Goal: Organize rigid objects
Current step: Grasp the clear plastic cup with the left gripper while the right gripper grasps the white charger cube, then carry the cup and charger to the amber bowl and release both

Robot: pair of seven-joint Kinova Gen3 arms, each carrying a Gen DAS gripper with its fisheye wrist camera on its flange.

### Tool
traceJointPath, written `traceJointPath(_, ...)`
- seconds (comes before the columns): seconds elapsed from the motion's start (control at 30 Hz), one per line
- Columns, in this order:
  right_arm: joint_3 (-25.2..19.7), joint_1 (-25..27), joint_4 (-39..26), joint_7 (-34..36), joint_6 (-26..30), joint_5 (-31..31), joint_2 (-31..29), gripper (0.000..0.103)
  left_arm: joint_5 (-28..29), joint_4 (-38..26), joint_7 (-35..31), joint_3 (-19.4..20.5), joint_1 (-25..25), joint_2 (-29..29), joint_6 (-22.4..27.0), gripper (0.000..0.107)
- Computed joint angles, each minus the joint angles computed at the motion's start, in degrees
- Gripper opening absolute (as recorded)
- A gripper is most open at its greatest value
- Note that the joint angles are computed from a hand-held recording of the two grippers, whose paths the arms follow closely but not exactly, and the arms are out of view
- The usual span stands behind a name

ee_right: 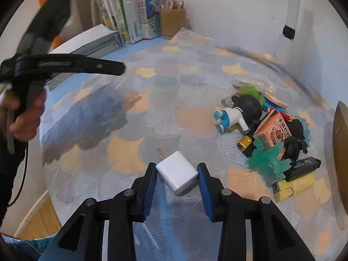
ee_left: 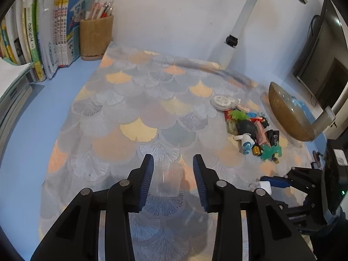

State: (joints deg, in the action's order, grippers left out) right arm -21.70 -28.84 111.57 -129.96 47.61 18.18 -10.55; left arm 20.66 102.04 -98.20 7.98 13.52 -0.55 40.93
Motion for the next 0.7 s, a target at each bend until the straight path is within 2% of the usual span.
traceJointPath(0.07,-0.2,-0.4,1.3,-1.2,-1.1,-0.6,-1.2,0.037,-1.2,-0.6,1.1,0.3,0.2,0.8,0.8,0.033)
traceJointPath(0.17,-3.3,0.7,1.7,-6.8,0.4,0.4,-2.3,0.037,-2.8,0.0,3.6,0.6,0.6,1.3,1.4,0.039)
traceJointPath(0.23,-4.6,1.0,1.9,-9.1,1.5,1.5,-2.7,0.037,-2.8,0.5,3.6,0.8,0.8,1.5,1.8,0.039)
traceJointPath(0.33,-3.2,-0.4,2.5,-7.3,0.3,0.9,-2.9,0.037,-5.5,0.3,6.0,1.3,1.7,2.1,1.6,0.039)
traceJointPath(0.43,-4.1,-0.4,0.9,-7.5,2.5,1.4,-1.2,0.037,-6.9,-0.2,6.9,1.6,2.3,2.6,1.3,0.039)
traceJointPath(0.5,-3.0,-0.8,1.1,-7.5,1.7,0.9,-0.9,0.037,-7.0,-0.4,7.7,1.6,2.5,2.8,1.3,0.033)
traceJointPath(0.57,-4.2,-0.4,1.4,-10.2,1.6,2.6,-1.1,0.037,-8.2,-0.3,9.9,1.8,3.0,2.3,0.8,0.033)
traceJointPath(0.7,-4.7,0.1,2.4,-13.8,1.9,3.2,-4.4,0.036,-6.8,-0.4,8.9,2.5,4.0,0.1,-1.2,0.033)
